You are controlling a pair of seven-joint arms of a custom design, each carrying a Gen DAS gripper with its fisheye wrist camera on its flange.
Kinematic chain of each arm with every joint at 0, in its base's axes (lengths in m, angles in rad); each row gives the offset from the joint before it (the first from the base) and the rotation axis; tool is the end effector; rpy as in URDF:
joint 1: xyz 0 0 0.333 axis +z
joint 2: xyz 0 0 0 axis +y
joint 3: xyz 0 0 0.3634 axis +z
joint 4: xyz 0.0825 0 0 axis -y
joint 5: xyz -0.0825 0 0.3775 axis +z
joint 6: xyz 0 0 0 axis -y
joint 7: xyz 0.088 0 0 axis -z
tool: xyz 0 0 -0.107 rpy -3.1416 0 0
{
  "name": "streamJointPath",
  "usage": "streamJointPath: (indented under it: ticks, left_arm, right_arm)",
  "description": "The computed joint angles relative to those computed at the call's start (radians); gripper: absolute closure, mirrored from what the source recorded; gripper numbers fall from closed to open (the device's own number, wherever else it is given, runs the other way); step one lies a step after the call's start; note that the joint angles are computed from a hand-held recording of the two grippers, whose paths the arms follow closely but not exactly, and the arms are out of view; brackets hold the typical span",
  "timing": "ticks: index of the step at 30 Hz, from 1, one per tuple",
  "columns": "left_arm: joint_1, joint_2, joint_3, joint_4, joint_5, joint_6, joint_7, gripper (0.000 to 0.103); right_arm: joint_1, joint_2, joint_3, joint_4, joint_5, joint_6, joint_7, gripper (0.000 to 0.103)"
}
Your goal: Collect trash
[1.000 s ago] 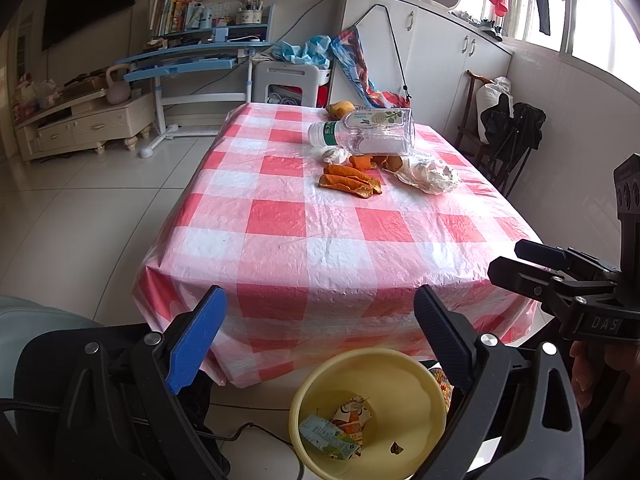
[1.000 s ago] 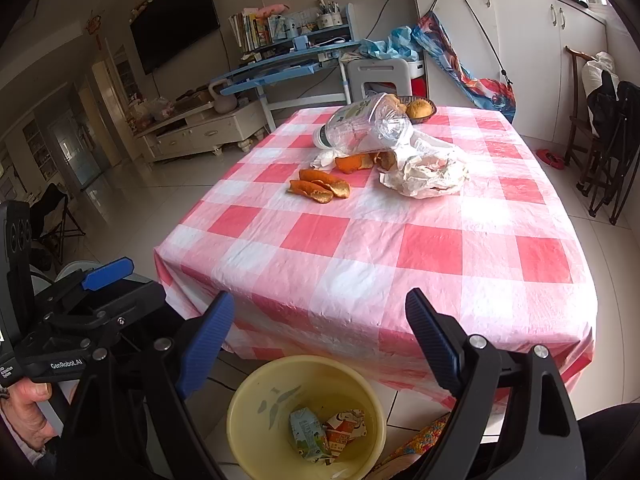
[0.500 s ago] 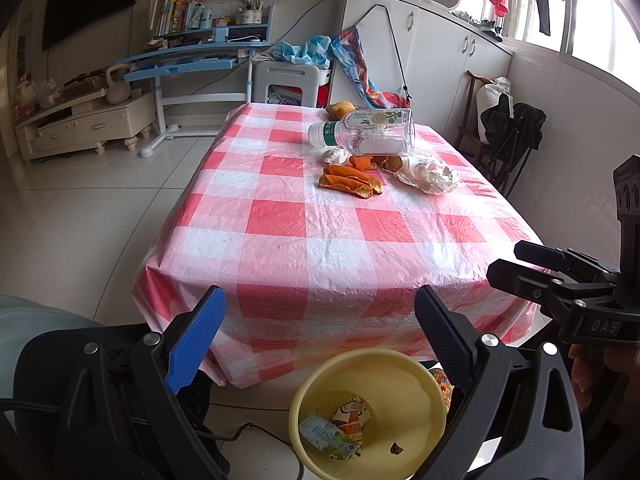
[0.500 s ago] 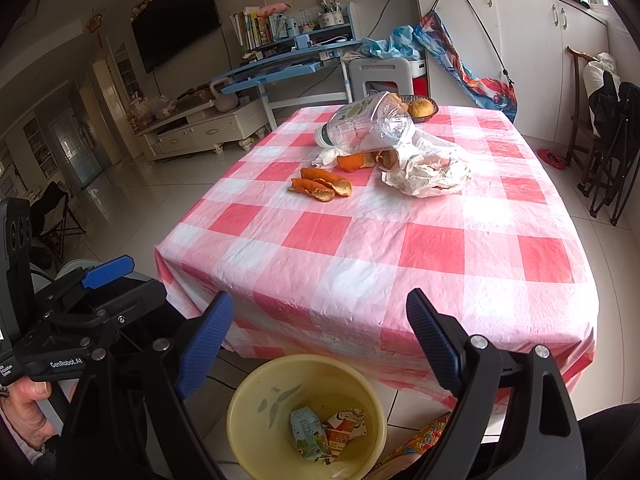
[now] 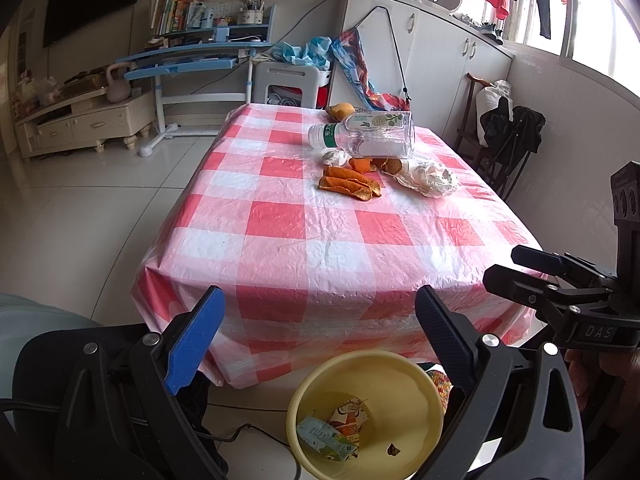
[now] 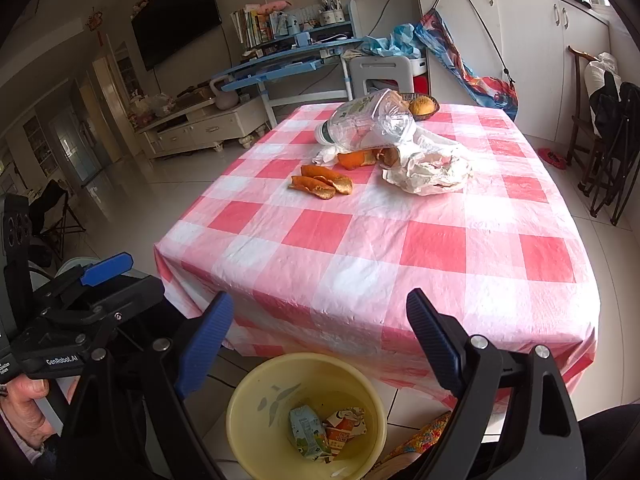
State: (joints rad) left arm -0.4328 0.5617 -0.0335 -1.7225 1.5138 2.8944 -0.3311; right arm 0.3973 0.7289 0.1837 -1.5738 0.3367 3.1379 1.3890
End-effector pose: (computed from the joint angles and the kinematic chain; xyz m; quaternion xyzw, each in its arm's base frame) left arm 0.6004 -0.3643 0.3338 -0.6572 0.6266 -0.3430 0.2404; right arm 0.6822 0.3679 0.3508 -0.7401 0.5311 -0.1235 0.3937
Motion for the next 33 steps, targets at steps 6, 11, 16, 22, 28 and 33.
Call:
streamJointPath:
  ticks: [6, 11, 16, 22, 28, 33]
  left_arm:
    - [0.008, -0.004, -0.003, -0.003, 0.028, 0.005, -0.041, 0.011]
    - [0.007, 0.000, -0.008, -0.001, 0.007, -0.007, -0.003, 0.011]
    - [0.001, 0.001, -0.003, 0.001, -0.004, -0.010, 0.002, 0.011]
    - [-0.003, 0.002, 0.002, 0.001, -0.010, -0.011, 0.006, 0.011]
    - [-0.005, 0.003, 0.005, -0.001, -0.013, -0.010, 0.004, 0.011]
    - [-0.005, 0.002, 0.005, -0.001, -0.015, -0.010, 0.008, 0.011]
  right_arm:
    - [-0.023, -0.004, 0.025, -0.011, 0.011, 0.019, -0.009, 0.019]
    - [-0.022, -0.005, 0.021, -0.009, 0.004, 0.010, -0.023, 0.019]
    - [-0.004, -0.004, -0.001, -0.004, 0.000, 0.002, -0.020, 0.019]
    - [0.004, -0.002, -0.009, -0.001, -0.004, -0.003, -0.020, 0.019]
    - [0.009, -0.002, -0.014, 0.001, -0.009, -0.008, -0.022, 0.019]
    - [0.006, -0.002, -0.010, 0.001, -0.008, -0.006, -0.024, 0.019]
